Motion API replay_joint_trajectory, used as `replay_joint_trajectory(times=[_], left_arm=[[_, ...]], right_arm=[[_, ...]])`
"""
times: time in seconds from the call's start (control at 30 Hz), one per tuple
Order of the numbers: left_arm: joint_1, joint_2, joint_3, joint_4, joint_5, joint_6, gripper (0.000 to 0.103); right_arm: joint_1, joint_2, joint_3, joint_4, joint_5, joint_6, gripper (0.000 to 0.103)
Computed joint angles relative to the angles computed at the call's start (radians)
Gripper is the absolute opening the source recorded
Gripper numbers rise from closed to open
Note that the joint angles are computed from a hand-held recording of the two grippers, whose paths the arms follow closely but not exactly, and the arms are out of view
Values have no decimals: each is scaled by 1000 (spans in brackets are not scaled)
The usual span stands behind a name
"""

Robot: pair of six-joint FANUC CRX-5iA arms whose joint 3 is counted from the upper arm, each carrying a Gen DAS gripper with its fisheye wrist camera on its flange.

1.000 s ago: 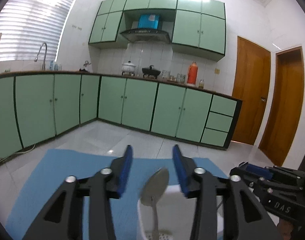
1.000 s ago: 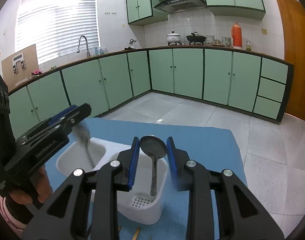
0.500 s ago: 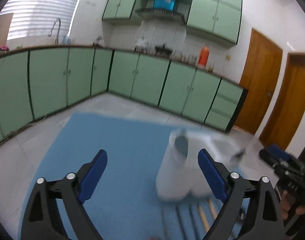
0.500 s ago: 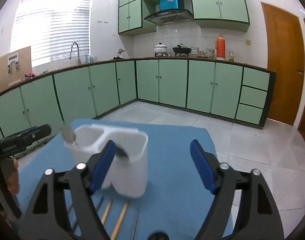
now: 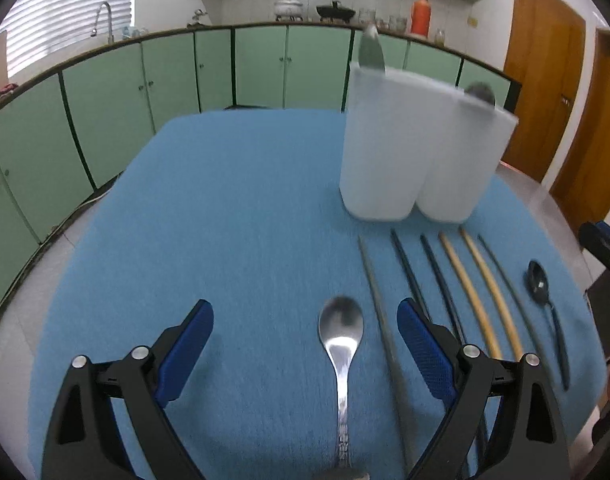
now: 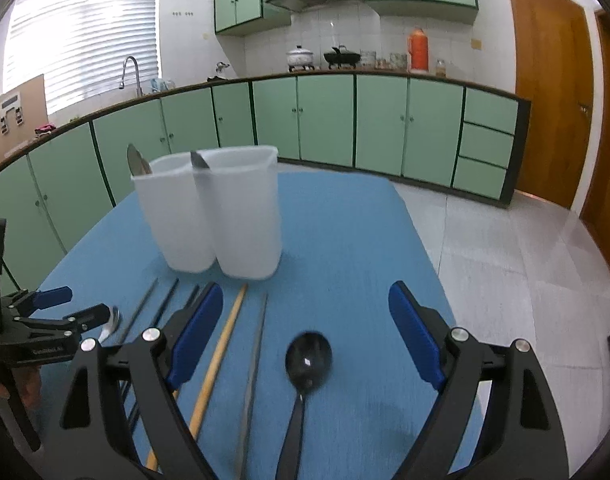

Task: Organize utensils
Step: 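Grasp the flower-handled silver spoon with the left tool while the right tool grasps the black spoon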

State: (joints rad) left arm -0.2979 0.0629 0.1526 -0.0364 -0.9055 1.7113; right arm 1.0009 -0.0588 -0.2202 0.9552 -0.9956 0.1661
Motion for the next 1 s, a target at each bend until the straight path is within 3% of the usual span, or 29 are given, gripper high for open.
replay_joint_trajectory(times=[0.1, 0.5, 0.6, 0.67, 0.87, 1.0], left_arm=[[1, 3, -9, 7, -10, -4, 90], [26, 19, -11, 81, -9, -83, 59], [22, 20, -10, 80, -8, -93, 46], [23, 19, -16, 95, -1, -108, 27], [33, 2, -40, 120, 23, -106, 26], [35, -14, -43, 94, 39, -76, 26]], right_arm=[[2, -2, -7, -19, -4, 2, 82], [-11, 7, -3, -51, 7, 43, 82], [-9, 9, 1, -63, 3, 53, 82], [-9, 18, 13, -74, -3, 65, 82], [-7, 37, 45, -123, -32, 124, 77], [-12, 60, 86, -186, -63, 180, 68]])
